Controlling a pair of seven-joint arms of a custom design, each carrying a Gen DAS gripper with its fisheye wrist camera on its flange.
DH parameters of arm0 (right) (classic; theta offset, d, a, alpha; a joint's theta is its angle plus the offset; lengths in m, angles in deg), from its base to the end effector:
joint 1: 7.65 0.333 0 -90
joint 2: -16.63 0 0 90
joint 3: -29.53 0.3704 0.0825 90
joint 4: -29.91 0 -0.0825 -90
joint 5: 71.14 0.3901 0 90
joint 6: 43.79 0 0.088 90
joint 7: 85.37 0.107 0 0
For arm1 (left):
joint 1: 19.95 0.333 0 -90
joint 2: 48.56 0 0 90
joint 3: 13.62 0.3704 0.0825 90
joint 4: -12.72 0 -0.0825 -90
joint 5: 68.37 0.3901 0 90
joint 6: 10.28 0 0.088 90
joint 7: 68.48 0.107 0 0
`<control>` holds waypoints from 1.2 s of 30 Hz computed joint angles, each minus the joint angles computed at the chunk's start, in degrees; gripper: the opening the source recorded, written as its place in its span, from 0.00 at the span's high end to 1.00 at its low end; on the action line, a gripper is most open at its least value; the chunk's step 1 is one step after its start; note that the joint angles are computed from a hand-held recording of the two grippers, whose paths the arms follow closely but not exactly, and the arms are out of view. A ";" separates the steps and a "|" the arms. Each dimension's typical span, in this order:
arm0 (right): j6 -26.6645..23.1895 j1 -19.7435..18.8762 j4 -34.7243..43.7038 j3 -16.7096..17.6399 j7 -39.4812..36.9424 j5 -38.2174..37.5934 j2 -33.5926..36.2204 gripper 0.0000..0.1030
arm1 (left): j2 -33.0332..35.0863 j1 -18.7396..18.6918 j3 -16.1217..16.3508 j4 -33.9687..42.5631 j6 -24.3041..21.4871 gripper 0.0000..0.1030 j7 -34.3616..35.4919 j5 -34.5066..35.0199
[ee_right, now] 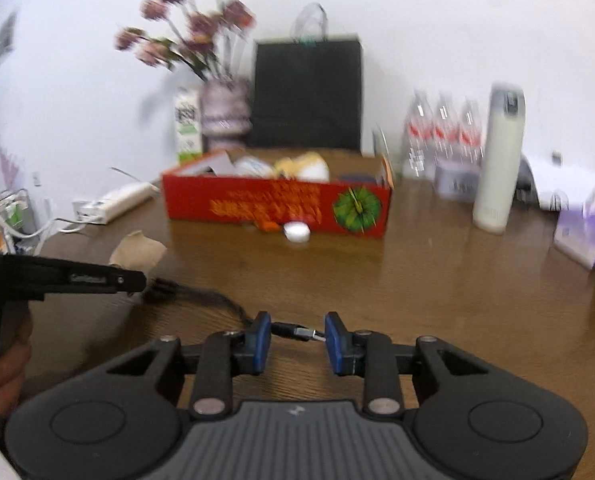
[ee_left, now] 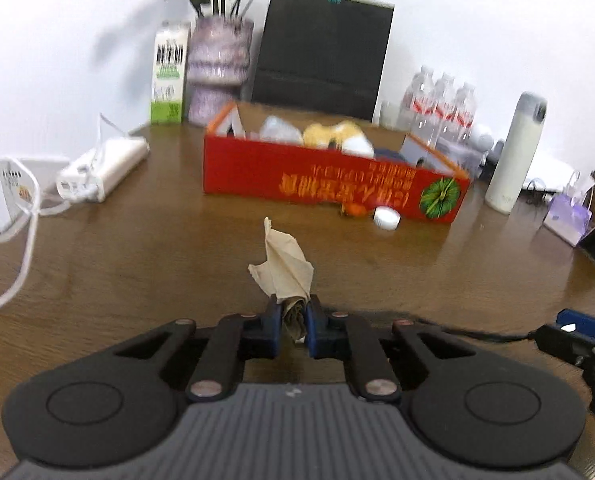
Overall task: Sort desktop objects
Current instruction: 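Grasp the crumpled beige paper with the left tool while the right tool grasps the black USB cable, then carry the paper and cable into the box and release both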
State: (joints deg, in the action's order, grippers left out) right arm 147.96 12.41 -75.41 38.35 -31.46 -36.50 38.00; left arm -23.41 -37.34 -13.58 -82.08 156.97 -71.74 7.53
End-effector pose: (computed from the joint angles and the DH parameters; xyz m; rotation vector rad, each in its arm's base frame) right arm 0.6464 0.2674 0.4994 -1.7858 1.1543 -0.7423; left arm 0.6750 -0.2742 0.4613 -1.7393 1.5374 -0.9980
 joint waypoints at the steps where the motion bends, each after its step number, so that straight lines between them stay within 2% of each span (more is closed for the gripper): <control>1: 0.34 0.37 0.12 0.14 -3.40 2.28 -0.13 0.73 | -0.42 -0.57 0.53 -0.07 -0.08 0.88 -1.44 1.45; 2: -0.38 2.09 0.58 -1.72 -4.31 3.27 -0.16 0.73 | -0.93 -1.07 0.98 -0.23 -0.26 0.88 -3.14 3.35; 3: -1.07 3.76 0.30 -4.04 -1.21 1.00 -0.37 0.73 | -1.34 -1.18 1.07 -0.39 -0.34 0.88 -4.31 4.89; 5: -1.70 4.02 0.42 -4.43 -0.34 0.60 -0.61 0.73 | -2.12 -1.15 0.74 -0.81 -1.18 0.88 -6.03 7.29; 10: 6.23 0.35 -0.59 0.59 -3.58 -4.25 -0.59 0.73 | -2.22 0.88 -0.82 -0.59 -1.00 0.88 -7.01 8.53; 12: 8.05 2.13 0.93 -1.41 -7.38 -5.95 0.16 0.73 | -1.94 1.70 -1.27 -0.31 -1.16 0.88 -5.08 6.45; 14: 8.13 1.29 2.75 -0.79 -9.82 -8.39 0.64 0.74 | -2.06 1.59 -0.66 0.08 -1.34 0.88 -6.47 7.60; 15: 8.14 1.23 3.91 -0.86 -11.41 -9.56 1.00 0.78 | -2.06 1.67 -0.50 0.41 -1.26 0.88 -6.91 8.24; 16: 7.50 2.00 5.33 -1.86 -13.27 -9.69 1.41 0.90 | -2.01 1.81 -0.40 0.85 -1.08 0.88 -7.16 8.83; 18: 5.50 4.49 9.18 -4.91 -16.62 -7.95 2.82 0.90 | -1.13 2.43 -0.62 2.59 -0.49 0.88 -5.19 8.27; 20: 1.36 8.93 13.65 -10.67 -18.51 -3.62 4.63 0.91 | -0.30 2.87 -1.29 3.79 -1.96 0.88 -0.36 3.81; 21: 0.11 9.42 15.11 -11.62 -17.84 -2.58 5.25 0.91 | -0.03 3.01 -1.41 4.12 -2.05 0.88 1.30 1.98; 22: -0.90 8.27 16.27 -10.56 -17.26 -2.13 5.66 0.95 | 0.19 3.05 -1.29 4.31 -1.71 0.88 2.08 0.71; 26: -1.34 5.80 17.93 -8.68 -14.66 -0.69 6.02 0.95 | 0.59 2.04 0.09 4.73 -1.34 0.88 3.81 -0.39; 32: -0.60 7.67 19.49 -12.30 -16.20 -3.03 6.49 0.97 | 1.48 1.77 0.54 6.08 -0.80 0.88 6.47 -3.34; 36: 0.52 6.96 22.46 -11.23 -19.51 -5.35 7.50 0.97 | 3.03 2.46 -0.06 9.66 -0.21 0.88 14.09 -7.59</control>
